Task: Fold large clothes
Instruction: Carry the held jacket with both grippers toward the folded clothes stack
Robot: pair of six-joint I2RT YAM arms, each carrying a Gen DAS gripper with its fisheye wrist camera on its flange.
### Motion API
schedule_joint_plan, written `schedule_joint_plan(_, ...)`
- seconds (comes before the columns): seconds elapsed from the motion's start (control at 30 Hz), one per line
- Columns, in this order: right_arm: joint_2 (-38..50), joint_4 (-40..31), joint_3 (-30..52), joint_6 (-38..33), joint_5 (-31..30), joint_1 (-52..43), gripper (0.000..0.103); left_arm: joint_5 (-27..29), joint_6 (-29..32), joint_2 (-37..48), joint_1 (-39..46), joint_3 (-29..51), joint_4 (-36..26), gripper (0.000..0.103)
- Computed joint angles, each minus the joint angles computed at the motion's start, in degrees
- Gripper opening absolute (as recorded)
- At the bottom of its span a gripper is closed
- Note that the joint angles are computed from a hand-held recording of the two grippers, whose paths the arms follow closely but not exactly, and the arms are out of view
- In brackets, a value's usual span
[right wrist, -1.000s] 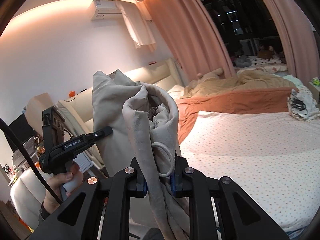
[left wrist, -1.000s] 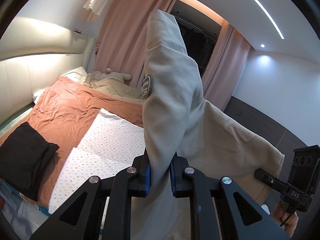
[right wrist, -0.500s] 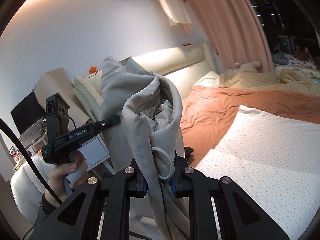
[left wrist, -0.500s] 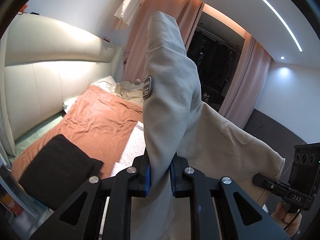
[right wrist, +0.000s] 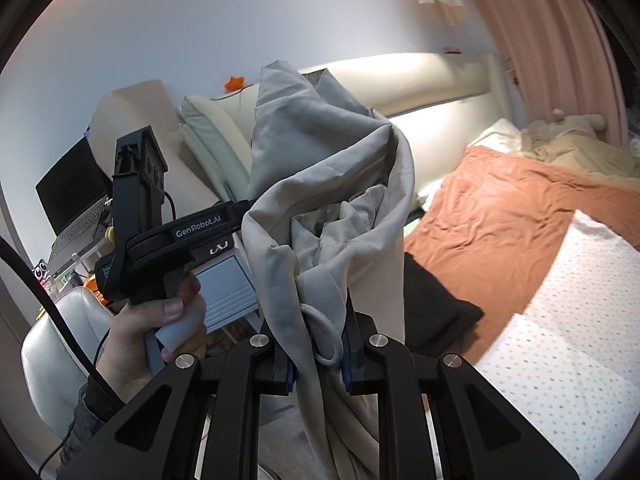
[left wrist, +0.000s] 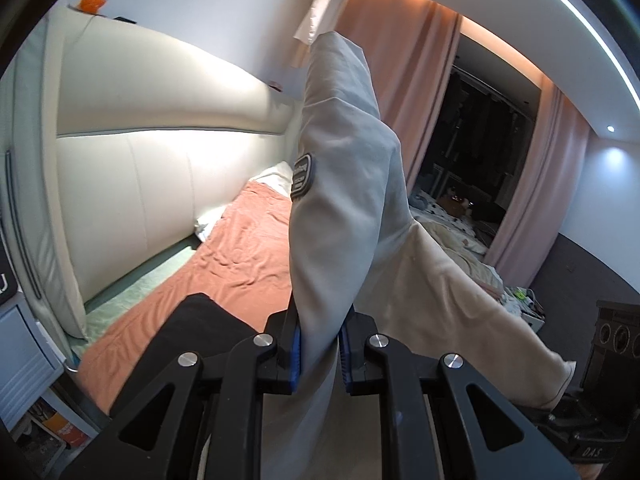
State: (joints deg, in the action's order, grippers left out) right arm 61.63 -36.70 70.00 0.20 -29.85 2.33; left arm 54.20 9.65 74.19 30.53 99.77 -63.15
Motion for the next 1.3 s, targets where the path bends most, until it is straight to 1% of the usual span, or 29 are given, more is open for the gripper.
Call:
schedule_joint_plan(0.1,6.01,2.01,3.22,0.57,-0.77,2.22,0.013,0.81,2.15,3.62,4.26,2.98,-1.15,0.016)
schedule_joint_plan(0.23,11.95,3.87,6.78,1.23,-2.32,4.29,0.013,1.01,4.38,8.68,8.93,9.49,-3.87,0.016)
schedule_joint_plan(0.37,17.88,4.66,10.89,1.92,-5.42,4.42,0.013,-0.77,5.73,12.75,11.51,15.72,-5.89,0.016)
schedule_joint_plan(0.47,20.91,5.59,12.15,2.18,-8.1,3.25,0.013,-3.51,5.57,13.98,11.23,17.04,-4.94,0.016)
schedule_joint_plan(0.57,22.5,5.31,11.91,0.55,-11.05,0.43,0.013,-6.49,3.76,14.09,8.88,14.92,-1.68,0.016)
schedule_joint_plan(0.73,30.65,2.79,17.99,-2.79,-14.36,-5.08,0.013,-11.9,-1.62,16.2,2.2,10.46,5.56,0.016)
schedule_joint_plan(0.8,34.26,1.18,21.45,-4.35,-14.74,-7.38,0.013,-14.26,-4.02,17.87,-0.88,9.27,8.86,0.016)
schedule_joint_plan(0.83,34.74,1.84,21.27,-3.86,-14.09,-6.99,0.013,-15.28,-5.35,18.66,-2.47,8.9,10.35,0.016)
schedule_joint_plan(0.87,36.98,0.72,23.61,-4.53,-14.89,-8.4,0.013,-16.49,-6.39,19.78,-4.18,8.73,11.84,0.016)
schedule_joint_plan(0.93,40.2,-0.85,27.05,-5.46,-16.04,-10.49,0.013,-19.05,-7.93,23.25,-7.14,11.45,12.46,0.016)
schedule_joint_plan(1.03,43.91,-1.4,30.1,-5.57,-17.44,-12.44,0.013,-22.63,-10.11,27.6,-10.64,14.31,14.14,0.016)
schedule_joint_plan(1.1,47.89,-3.22,33.94,-6.25,-18.56,-14.16,0.013,-25.2,-10.52,30.65,-12.66,15.81,14.73,0.016)
schedule_joint_plan(1.17,51.87,-3.5,36.49,-6.11,-18.66,-14.85,0.013,-27.8,-10.53,33.32,-14.36,16.94,15.13,0.016)
schedule_joint_plan(1.23,55.46,-2.43,38.3,-3.64,-17.7,-13.7,0.013,-31.61,-10.34,36.03,-16.19,18.31,15.19,0.016)
schedule_joint_plan(1.27,58.29,-3.68,40.65,-3.48,-17.78,-14.33,0.013,-33.66,-10.22,37.32,-17.01,19.08,15.02,0.016)
schedule_joint_plan(1.3,60.77,-2.87,42.35,-1.76,-16.63,-12.86,0.013,-34.92,-10.12,38.56,-17.68,19.85,14.78,0.016)
